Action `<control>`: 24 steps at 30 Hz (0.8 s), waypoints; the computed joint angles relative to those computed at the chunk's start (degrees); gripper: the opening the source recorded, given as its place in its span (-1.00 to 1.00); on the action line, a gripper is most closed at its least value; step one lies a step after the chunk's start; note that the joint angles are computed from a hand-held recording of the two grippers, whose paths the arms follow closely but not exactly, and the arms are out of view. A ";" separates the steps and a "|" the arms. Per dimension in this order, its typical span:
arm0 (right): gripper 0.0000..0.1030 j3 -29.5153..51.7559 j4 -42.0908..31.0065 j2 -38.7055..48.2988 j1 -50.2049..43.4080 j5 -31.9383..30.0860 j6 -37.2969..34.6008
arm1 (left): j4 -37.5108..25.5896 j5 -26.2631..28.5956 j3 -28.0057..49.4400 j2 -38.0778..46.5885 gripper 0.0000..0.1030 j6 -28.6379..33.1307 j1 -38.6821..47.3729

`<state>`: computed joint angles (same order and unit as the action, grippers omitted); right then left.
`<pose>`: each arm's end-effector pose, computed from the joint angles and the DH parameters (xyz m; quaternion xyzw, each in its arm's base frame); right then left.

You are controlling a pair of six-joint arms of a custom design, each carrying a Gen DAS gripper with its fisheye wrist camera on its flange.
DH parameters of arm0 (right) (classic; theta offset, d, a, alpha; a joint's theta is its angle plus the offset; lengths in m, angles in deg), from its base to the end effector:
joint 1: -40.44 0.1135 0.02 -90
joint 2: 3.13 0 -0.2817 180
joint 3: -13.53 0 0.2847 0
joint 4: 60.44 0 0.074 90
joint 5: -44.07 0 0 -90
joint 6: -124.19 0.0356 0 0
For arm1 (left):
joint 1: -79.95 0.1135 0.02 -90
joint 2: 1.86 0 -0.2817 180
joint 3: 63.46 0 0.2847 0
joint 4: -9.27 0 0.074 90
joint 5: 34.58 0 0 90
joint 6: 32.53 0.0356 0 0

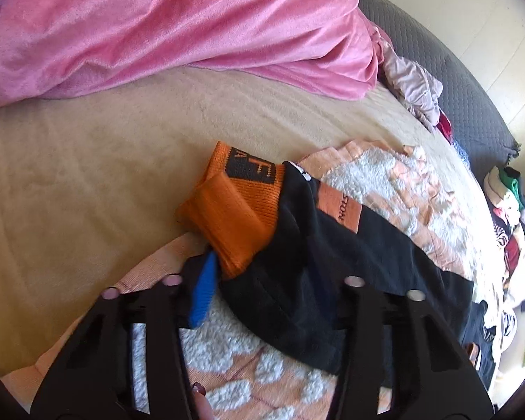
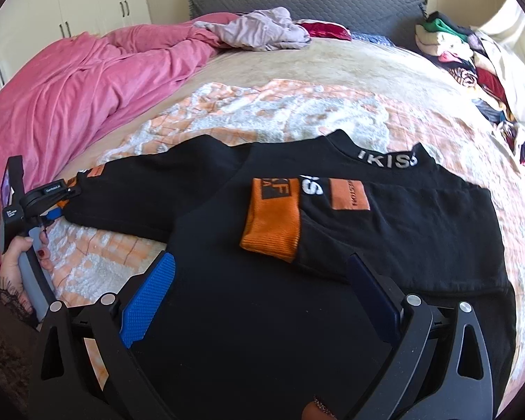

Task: Fold small clothes

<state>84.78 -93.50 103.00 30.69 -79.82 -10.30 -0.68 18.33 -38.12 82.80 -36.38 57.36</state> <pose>0.3687 -0.0432 0.1253 -0.3335 0.8794 0.1712 0.2933 0.1701 -0.0475 0.0534 -0.5898 0.7247 0.0198 0.3558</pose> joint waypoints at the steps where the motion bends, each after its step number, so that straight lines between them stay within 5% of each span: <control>1: 0.90 0.49 -0.28 0.49 -0.33 -0.01 0.32 | 0.86 -0.01 0.20 0.46 -0.48 0.78 0.49; 5: 0.90 2.01 -1.09 1.95 -1.34 -0.19 0.74 | 1.67 -0.72 -0.65 -3.24 -0.73 2.30 -0.25; 15: 0.90 6.66 -5.45 5.83 -6.27 -2.62 1.15 | -16.38 -12.70 11.74 -11.62 -0.76 4.21 -15.30; 24: 0.90 13.76 -10.22 11.25 -13.59 -4.62 2.80 | -10.43 -13.17 26.42 -1.07 -0.76 19.48 -20.60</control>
